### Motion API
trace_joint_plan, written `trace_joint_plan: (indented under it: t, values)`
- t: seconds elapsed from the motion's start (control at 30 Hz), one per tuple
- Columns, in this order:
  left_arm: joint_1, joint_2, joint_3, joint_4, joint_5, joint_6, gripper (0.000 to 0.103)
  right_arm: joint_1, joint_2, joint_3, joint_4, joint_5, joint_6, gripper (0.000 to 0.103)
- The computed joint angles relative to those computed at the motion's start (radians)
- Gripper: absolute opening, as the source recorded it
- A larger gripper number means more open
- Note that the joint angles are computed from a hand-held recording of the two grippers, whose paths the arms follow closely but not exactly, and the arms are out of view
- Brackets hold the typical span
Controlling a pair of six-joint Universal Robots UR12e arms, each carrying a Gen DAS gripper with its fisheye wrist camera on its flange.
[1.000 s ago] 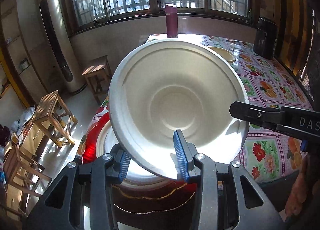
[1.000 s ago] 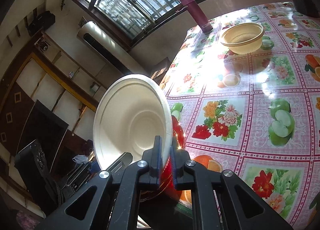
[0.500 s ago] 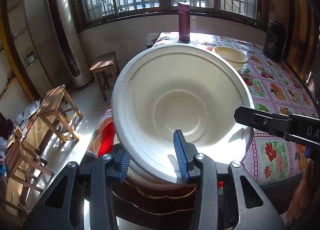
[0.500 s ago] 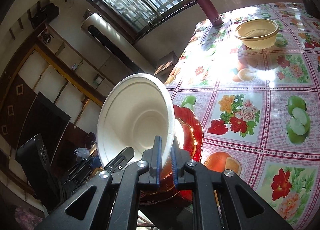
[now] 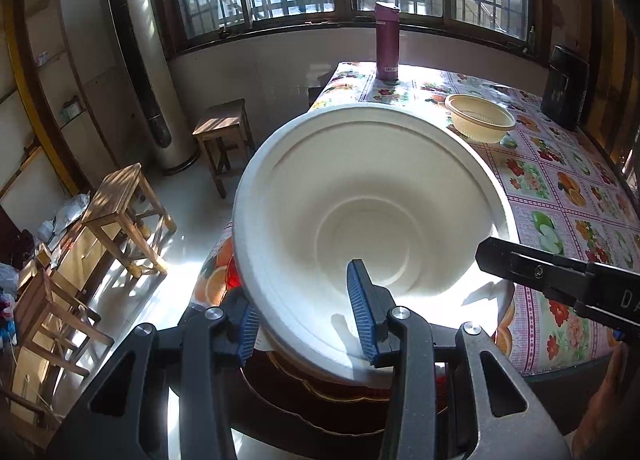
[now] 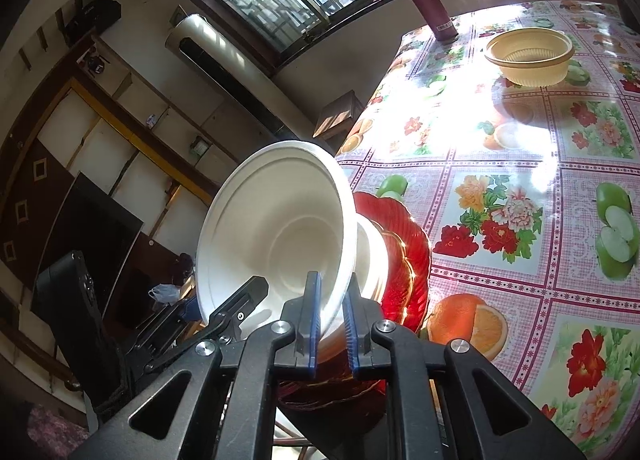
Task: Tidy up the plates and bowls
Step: 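Lower the held white bowl into the white bowl on the red plates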
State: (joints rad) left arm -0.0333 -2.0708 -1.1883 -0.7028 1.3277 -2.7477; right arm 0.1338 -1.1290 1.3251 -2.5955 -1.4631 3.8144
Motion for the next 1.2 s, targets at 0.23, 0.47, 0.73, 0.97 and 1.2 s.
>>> trace_joint_plan:
  t: [0.23,0.47,0.73,0.97,1.2]
  values:
    - [0.005,-0.009,0.008,-0.005,0.008,-0.005,0.038,0.003,0.01,-0.012,0.014,0.01,-0.002,0.014]
    - [0.007,-0.017,0.021,-0.016,0.014,-0.016,0.038,0.007,0.018,-0.025,0.03,0.021,-0.005,0.014]
    - [0.007,-0.025,0.033,-0.019,0.026,-0.024,0.038,0.007,0.025,-0.032,0.035,0.041,-0.005,0.015]
    - [0.012,-0.028,0.038,-0.019,0.022,-0.034,0.038,0.004,0.027,-0.032,0.025,0.062,0.001,0.015]
    - [0.013,-0.023,0.036,-0.001,0.023,-0.031,0.038,0.005,0.025,-0.033,0.015,0.064,-0.006,0.015]
